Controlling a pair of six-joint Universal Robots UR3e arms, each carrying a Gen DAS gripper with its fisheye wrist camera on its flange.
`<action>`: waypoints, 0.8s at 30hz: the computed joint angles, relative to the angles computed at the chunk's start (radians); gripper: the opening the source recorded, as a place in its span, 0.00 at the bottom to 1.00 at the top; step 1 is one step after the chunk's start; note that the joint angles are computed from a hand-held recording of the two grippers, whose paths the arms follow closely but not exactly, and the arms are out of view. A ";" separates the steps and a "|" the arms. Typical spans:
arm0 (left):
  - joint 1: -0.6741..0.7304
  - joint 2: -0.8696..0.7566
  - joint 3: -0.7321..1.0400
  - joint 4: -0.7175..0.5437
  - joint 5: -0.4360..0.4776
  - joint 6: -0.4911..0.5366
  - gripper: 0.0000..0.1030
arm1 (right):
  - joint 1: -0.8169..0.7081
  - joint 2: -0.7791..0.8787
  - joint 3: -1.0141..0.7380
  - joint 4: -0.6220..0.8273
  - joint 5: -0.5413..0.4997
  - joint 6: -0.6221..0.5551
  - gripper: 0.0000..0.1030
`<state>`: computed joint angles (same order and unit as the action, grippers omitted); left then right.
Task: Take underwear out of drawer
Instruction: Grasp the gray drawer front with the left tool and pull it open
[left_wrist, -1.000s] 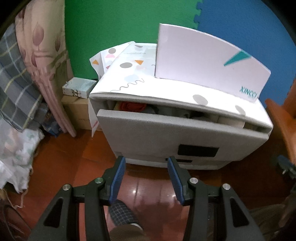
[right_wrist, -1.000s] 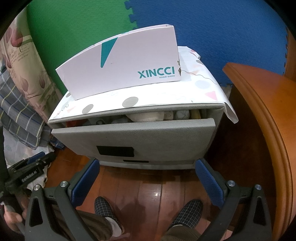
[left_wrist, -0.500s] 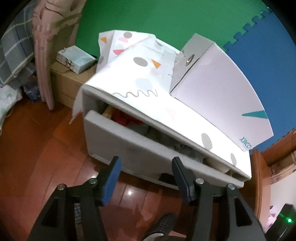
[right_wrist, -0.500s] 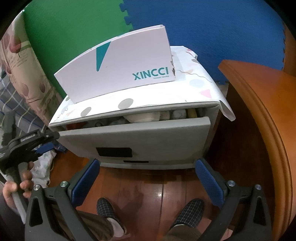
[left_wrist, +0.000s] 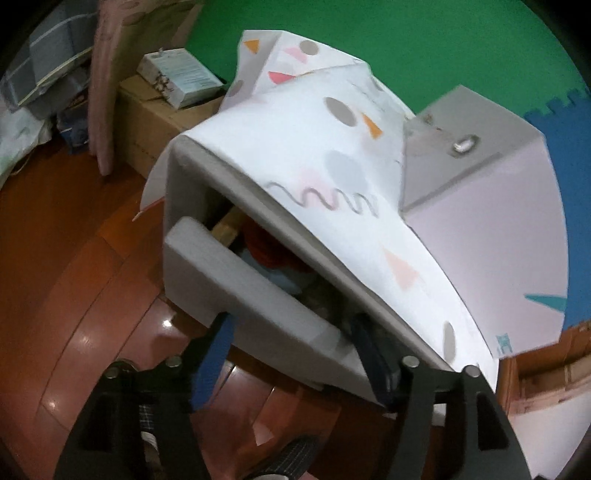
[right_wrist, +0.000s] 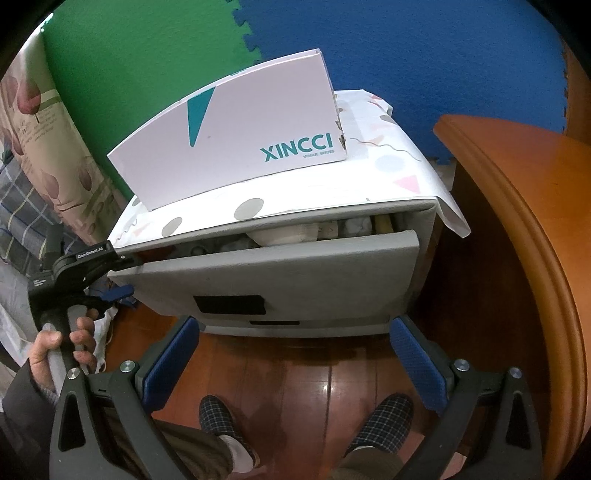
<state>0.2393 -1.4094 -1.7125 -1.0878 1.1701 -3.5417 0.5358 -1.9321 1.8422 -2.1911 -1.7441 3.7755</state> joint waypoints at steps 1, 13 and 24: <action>-0.004 -0.008 0.003 0.003 0.008 -0.002 0.73 | 0.000 -0.003 0.002 0.000 0.001 0.002 0.99; -0.015 -0.087 0.028 0.020 0.063 0.010 0.89 | 0.002 -0.010 0.004 0.000 0.000 0.015 0.99; -0.031 -0.101 0.119 -0.128 0.115 0.096 0.90 | -0.007 -0.011 0.007 0.001 -0.006 0.009 0.99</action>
<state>0.2080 -1.5101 -1.5930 -1.2155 1.2850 -3.4459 0.5291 -1.9429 1.8488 -2.1897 -1.7504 3.7847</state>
